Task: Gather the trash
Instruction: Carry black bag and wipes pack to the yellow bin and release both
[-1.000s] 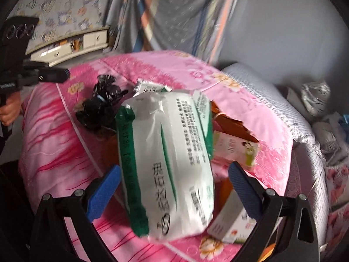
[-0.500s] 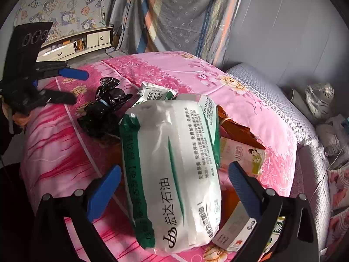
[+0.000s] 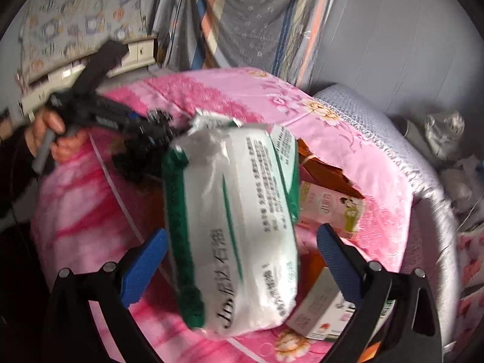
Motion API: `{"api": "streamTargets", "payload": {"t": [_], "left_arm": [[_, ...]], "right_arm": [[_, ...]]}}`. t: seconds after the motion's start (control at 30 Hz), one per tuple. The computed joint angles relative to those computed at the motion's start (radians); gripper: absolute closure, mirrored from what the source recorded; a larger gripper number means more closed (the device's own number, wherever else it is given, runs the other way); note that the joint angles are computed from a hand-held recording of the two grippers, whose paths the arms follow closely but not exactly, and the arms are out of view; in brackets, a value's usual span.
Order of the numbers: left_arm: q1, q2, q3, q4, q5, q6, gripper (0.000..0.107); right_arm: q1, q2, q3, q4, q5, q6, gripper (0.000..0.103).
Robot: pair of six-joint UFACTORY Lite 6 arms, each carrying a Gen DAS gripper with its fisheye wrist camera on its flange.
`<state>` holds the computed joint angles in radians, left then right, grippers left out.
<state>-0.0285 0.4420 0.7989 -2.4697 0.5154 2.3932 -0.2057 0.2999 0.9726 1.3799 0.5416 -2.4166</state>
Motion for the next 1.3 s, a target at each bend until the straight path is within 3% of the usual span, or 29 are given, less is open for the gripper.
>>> {"api": "streamTargets", "payload": {"t": [0.27, 0.5, 0.8, 0.83, 0.97, 1.1, 1.3], "left_arm": [[0.047, -0.133, -0.164, 0.001, 0.094, 0.012, 0.081], [0.053, -0.381, -0.351, 0.032, 0.117, 0.014, 0.081], [-0.012, -0.464, -0.387, 0.018, 0.111, -0.019, 0.080], [-0.019, -0.489, -0.402, 0.006, 0.101, -0.011, 0.080], [-0.015, -0.572, -0.450, -0.009, 0.080, -0.023, 0.080], [-0.019, -0.635, -0.486, -0.034, 0.067, -0.025, 0.080], [-0.104, -0.778, -0.536, -0.147, -0.008, 0.021, 0.080]], "right_arm": [[0.073, 0.069, 0.044, 0.016, -0.125, -0.059, 0.008], [0.102, 0.070, 0.070, -0.312, -0.162, 0.200, 0.008], [0.191, 0.168, 0.137, -0.486, -0.248, 0.465, 0.008], [0.191, 0.165, 0.132, -0.499, -0.252, 0.498, 0.014], [0.158, 0.141, 0.124, -0.494, -0.198, 0.554, 0.045], [0.100, 0.115, 0.136, -0.473, -0.092, 0.597, 0.052], [-0.114, 0.033, 0.159, -0.402, 0.260, 0.578, 0.052]]}}
